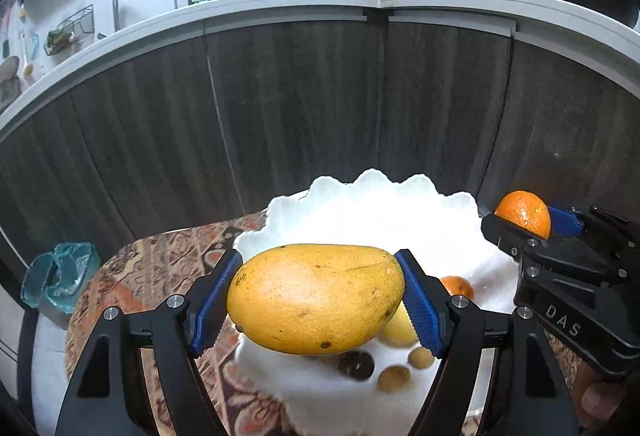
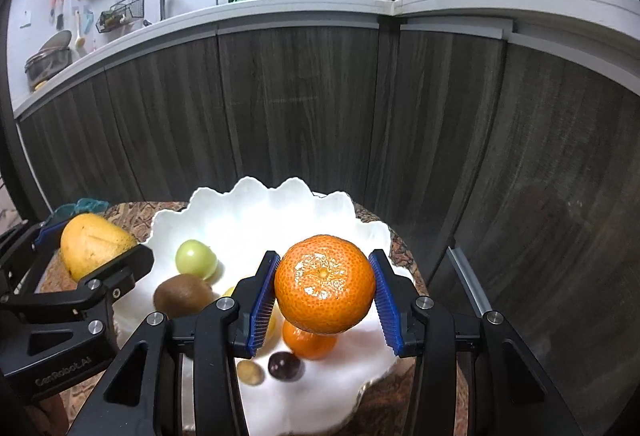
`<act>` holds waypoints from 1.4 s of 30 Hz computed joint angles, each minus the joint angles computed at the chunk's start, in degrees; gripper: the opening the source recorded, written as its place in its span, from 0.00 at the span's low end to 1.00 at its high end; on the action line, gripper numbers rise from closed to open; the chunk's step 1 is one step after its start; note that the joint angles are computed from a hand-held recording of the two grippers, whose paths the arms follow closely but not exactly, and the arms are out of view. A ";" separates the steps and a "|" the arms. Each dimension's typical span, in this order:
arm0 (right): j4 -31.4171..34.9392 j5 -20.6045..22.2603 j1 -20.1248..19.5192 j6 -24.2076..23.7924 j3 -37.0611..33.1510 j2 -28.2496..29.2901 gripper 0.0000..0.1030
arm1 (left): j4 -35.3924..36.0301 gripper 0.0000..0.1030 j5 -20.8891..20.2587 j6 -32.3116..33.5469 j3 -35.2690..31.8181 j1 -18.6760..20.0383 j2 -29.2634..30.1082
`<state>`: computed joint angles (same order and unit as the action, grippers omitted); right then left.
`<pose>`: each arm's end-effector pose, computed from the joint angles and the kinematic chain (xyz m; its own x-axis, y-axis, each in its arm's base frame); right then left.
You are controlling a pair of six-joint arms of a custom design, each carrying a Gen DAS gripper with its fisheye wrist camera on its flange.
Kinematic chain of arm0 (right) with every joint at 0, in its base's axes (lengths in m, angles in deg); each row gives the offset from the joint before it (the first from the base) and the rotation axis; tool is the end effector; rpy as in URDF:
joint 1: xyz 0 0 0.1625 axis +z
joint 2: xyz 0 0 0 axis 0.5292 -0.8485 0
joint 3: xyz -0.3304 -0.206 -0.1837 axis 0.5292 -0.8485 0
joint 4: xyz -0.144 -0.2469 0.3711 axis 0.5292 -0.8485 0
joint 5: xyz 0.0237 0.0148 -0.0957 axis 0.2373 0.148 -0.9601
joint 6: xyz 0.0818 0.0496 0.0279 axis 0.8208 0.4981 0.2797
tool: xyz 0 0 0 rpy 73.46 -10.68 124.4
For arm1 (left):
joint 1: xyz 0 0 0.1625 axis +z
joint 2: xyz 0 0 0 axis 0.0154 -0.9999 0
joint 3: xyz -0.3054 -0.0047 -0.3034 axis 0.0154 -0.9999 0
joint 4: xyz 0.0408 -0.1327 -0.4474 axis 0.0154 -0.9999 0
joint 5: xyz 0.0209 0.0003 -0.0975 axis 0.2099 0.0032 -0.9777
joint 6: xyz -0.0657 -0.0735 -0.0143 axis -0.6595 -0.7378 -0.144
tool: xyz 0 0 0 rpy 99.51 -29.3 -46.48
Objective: Organize fruits
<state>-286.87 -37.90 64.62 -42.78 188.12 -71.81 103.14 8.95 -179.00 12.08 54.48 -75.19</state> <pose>0.1447 -0.6189 0.1393 -0.6988 0.1555 0.6982 -0.4924 0.6035 -0.6272 -0.2508 -0.7049 0.0199 -0.6362 0.3714 -0.6763 0.7372 0.5512 -0.3908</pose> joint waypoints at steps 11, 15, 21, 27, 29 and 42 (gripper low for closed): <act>4.83 0.89 -2.57 1.38 -2.48 0.66 0.45 | 6.74 0.75 2.06 -1.08 -10.44 1.52 7.42; 5.04 0.82 -2.74 1.34 -2.72 0.64 0.45 | 8.18 0.75 0.76 -1.54 -12.00 1.46 8.65; 4.54 1.01 -2.93 0.41 -2.92 0.93 0.47 | 3.83 0.87 -1.44 0.31 -8.68 0.80 6.76; -2.83 -2.08 -2.11 -3.29 -3.19 2.08 0.85 | -0.17 0.95 -5.87 1.75 -5.10 -0.28 4.73; -5.08 -3.01 -1.66 -4.64 -3.29 2.35 0.91 | -1.18 0.99 -6.76 1.43 -3.49 -0.70 3.73; -8.90 -5.24 1.91 -3.10 0.84 0.90 0.92 | -8.56 1.00 -12.11 -2.25 11.13 -3.19 -6.78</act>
<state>-295.77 -43.14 66.54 -45.87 188.96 -70.91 94.59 -3.16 -181.25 23.21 51.30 -81.97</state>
